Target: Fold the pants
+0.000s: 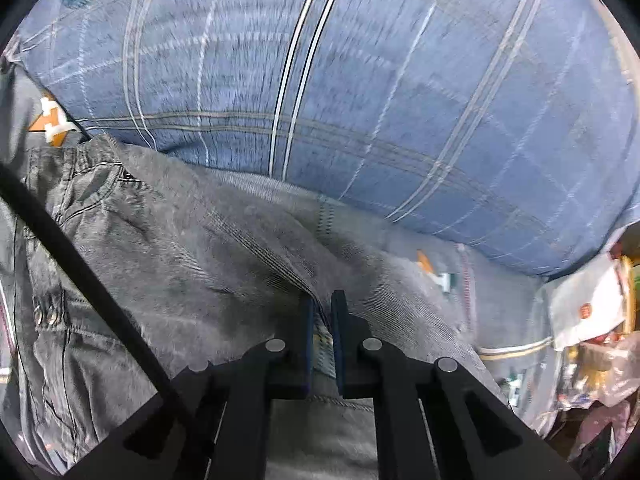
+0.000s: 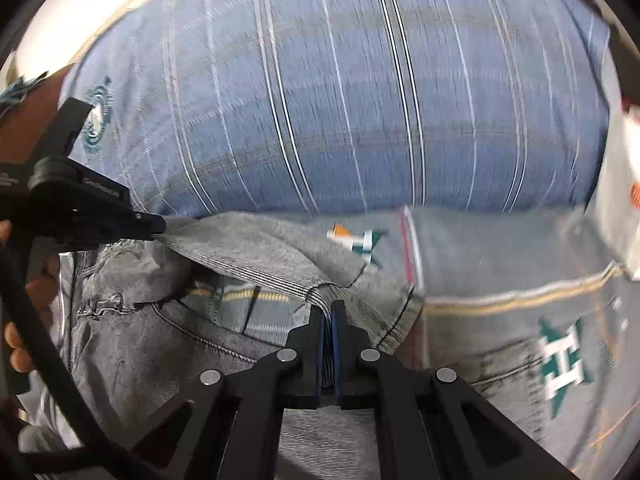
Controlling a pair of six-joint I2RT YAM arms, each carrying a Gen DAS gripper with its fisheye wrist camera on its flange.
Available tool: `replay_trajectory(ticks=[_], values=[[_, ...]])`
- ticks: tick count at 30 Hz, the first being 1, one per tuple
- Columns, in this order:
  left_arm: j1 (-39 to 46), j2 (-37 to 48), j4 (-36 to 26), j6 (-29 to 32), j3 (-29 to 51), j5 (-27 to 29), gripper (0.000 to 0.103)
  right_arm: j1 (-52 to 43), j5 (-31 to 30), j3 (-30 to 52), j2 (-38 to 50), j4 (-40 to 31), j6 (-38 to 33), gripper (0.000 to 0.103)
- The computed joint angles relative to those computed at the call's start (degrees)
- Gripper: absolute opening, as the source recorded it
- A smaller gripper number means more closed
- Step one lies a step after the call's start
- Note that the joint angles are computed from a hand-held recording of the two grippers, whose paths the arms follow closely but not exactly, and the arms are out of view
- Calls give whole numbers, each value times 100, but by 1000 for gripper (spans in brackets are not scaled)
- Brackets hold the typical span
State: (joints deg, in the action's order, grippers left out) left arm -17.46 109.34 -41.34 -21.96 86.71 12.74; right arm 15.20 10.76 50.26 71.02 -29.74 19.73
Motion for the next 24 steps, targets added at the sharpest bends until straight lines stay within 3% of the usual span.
replay_trajectory(ticks=[4,9,16,18,20,24], values=[[82,-976,420,-110,-1045,258,8,87,102,-84,-506,-268,-229,3],[166,-1407,258,-185,-1849,612,8,171,104,-316,-884,-433,-213,3],[271,-2896,1111,8,-3805,1181,6,1266,779,-922,-2028,-1303,742,3],[139,-2866,1289,145,-4142,901,6,1571,852,-1111,-2062,-1370,1056,3],[100,-2321,1438,292,-4353,840,6,2035,938,-1282,-1476,-1412,1406,3],[532,-1958,1859,437,-4709,1683,6,2801,1691,-1123,-1186,-1687,1821,3]])
